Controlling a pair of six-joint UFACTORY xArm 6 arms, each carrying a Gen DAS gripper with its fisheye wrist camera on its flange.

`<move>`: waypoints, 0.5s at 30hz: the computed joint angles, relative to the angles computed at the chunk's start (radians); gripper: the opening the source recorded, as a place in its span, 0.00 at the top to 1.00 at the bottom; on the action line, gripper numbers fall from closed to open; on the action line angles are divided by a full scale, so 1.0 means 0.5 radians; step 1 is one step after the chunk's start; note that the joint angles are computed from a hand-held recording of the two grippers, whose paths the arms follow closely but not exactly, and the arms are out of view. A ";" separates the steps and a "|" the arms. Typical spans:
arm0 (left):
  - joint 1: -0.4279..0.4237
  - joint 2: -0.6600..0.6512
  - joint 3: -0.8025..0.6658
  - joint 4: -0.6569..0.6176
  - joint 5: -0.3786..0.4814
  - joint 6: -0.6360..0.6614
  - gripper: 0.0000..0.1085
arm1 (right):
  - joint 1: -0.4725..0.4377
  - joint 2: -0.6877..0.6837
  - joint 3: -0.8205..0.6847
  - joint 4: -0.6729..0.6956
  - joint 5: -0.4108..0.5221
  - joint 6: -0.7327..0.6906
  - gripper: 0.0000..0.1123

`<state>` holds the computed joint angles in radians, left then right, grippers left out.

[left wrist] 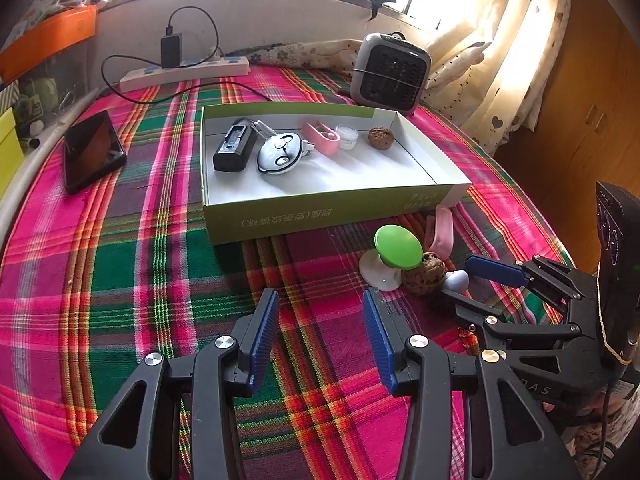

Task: Organize objects
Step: 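Grasp the white egg-shaped item with the right tool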

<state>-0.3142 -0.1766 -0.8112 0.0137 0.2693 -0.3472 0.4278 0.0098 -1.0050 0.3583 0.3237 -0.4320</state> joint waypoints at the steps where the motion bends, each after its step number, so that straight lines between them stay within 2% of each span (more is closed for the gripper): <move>1: 0.001 0.003 -0.002 -0.009 0.000 0.010 0.62 | -0.005 0.003 -0.003 -0.023 0.001 0.024 0.50; 5: 0.002 0.009 -0.008 -0.033 0.000 0.034 0.62 | -0.029 0.008 -0.003 -0.247 -0.017 0.234 0.50; 15: -0.015 0.052 -0.051 -0.193 -0.005 0.208 0.62 | -0.034 0.051 -0.064 -0.373 0.012 0.363 0.50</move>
<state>-0.3218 -0.1506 -0.8367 -0.0828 0.2667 -0.2433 0.4108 0.0353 -1.0370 0.1720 0.3296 -0.2503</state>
